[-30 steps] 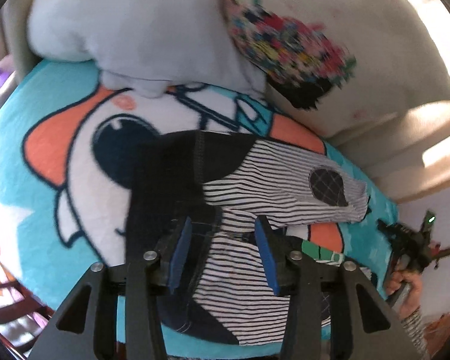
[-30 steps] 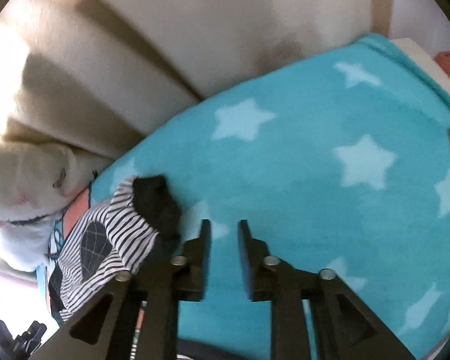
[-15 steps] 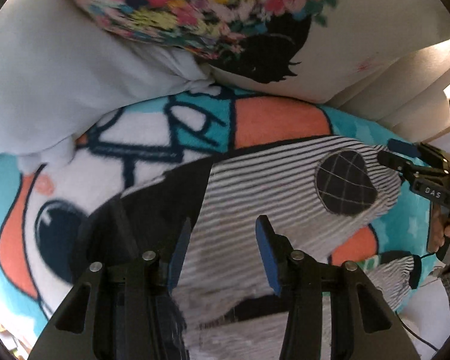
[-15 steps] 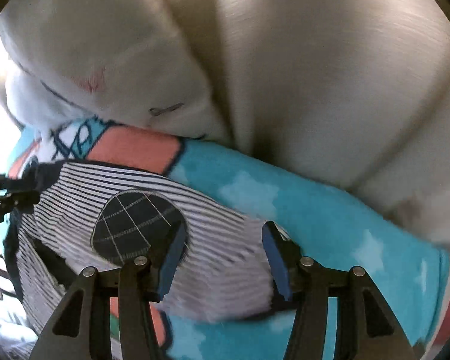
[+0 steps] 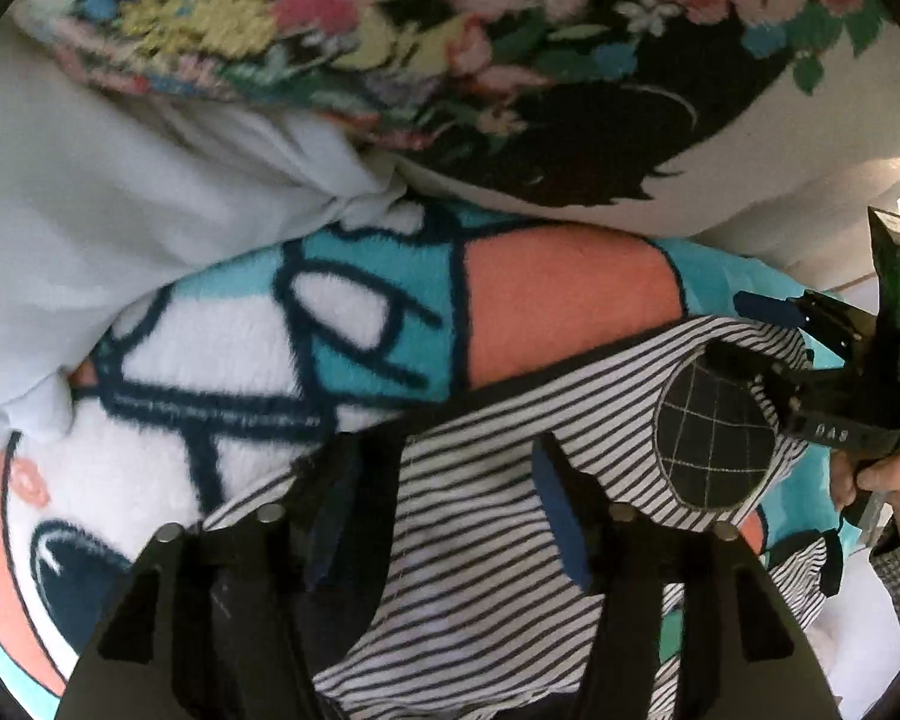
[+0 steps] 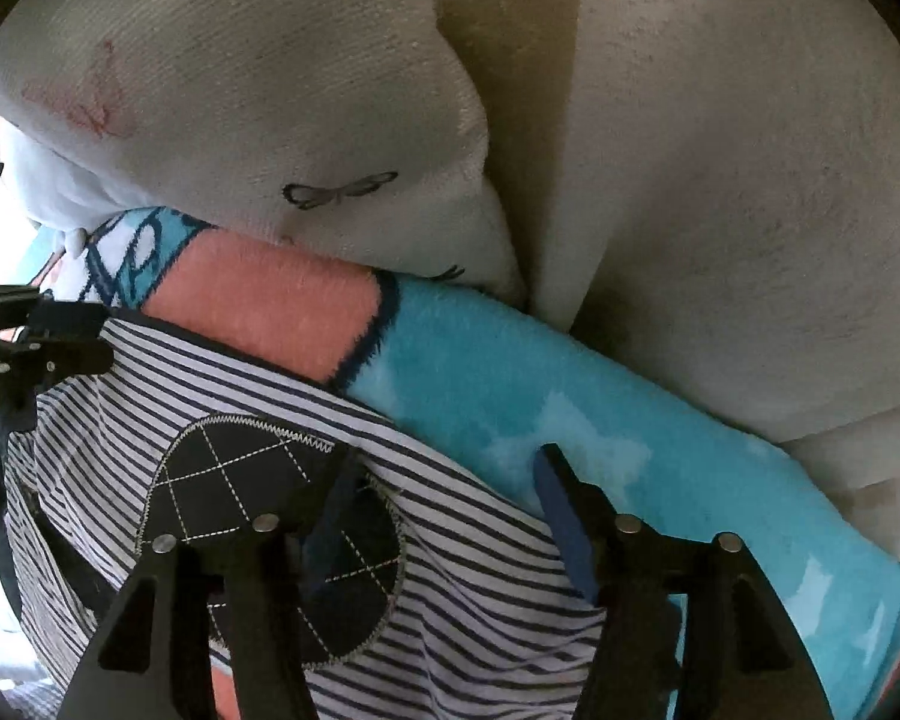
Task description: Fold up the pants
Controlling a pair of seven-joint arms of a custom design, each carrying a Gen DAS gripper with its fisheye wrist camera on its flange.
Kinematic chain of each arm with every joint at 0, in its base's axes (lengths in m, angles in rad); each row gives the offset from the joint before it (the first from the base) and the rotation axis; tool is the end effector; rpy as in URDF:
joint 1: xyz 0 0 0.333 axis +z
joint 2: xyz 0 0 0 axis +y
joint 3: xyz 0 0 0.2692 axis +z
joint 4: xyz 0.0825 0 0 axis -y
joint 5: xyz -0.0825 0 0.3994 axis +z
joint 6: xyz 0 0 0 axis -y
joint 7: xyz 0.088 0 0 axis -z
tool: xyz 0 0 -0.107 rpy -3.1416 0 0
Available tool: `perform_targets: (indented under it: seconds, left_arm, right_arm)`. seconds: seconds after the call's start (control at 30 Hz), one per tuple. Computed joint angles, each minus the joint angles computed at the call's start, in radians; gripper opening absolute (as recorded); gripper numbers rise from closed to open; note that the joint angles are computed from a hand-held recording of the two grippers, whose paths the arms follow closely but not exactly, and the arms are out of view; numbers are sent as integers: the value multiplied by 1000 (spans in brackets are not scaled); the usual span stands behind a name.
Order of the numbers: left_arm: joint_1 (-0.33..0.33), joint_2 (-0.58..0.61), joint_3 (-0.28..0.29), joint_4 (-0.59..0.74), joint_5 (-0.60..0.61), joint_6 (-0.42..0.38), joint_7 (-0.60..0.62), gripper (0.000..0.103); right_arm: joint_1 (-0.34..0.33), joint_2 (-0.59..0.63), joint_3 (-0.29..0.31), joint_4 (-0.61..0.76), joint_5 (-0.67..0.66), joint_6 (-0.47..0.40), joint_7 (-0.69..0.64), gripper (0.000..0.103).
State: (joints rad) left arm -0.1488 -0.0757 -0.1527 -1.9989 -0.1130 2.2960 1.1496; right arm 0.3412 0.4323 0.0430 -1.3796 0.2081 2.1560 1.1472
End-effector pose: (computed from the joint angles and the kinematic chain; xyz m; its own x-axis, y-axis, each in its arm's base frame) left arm 0.5587 -0.1778 0.4792 0.1366 -0.9627 0.2334 -0.9352 -0.2030 -0.2902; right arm 0.6610 0.2708 0.4578 0.6646 -0.7443 -0.0658 -0.7051 -0.5955 -0.3851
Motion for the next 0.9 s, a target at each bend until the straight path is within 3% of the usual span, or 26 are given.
perform_targets:
  seconds: [0.13, 0.23, 0.27, 0.3, 0.33, 0.37, 0.4, 0.43, 0.67, 0.9]
  left_arm:
    - [-9, 30, -14, 30, 33, -12, 29, 83]
    - [-24, 69, -39, 79, 178, -71, -4, 84]
    - [-30, 81, -45, 97, 218, -95, -13, 81]
    - [-33, 82, -48, 101, 224, -94, -13, 75]
    - [-34, 79, -49, 102, 228, -91, -14, 56]
    - [-36, 79, -50, 109, 252, -102, -24, 30]
    - [-38, 82, -51, 120, 279, -123, -33, 18]
    - [-37, 78, -49, 121, 269, -128, -21, 11]
    - [-39, -31, -39, 35, 237, -82, -11, 8]
    - [-56, -168, -9, -66, 180, -12, 30, 8]
  right_arm:
    - [-5, -56, 5, -106, 19, 95, -37, 75]
    - [-4, -61, 1, -107, 17, 77, -11, 72]
    - [-3, -59, 1, -100, 16, 65, 1, 69]
    - [-4, -54, 1, -88, 18, 50, 11, 58]
    - [-5, -48, 3, -71, 22, 34, 20, 41]
    - [-13, -39, 7, -49, 41, 3, 21, 31]
    - [-16, -27, 9, -18, 50, -32, 30, 13]
    - [-21, -20, 11, -2, 61, -58, 35, 9]
    - [-31, -87, 9, -55, 90, -38, 63, 7]
    - [-45, -300, 18, -271, 140, 39, 59, 6]
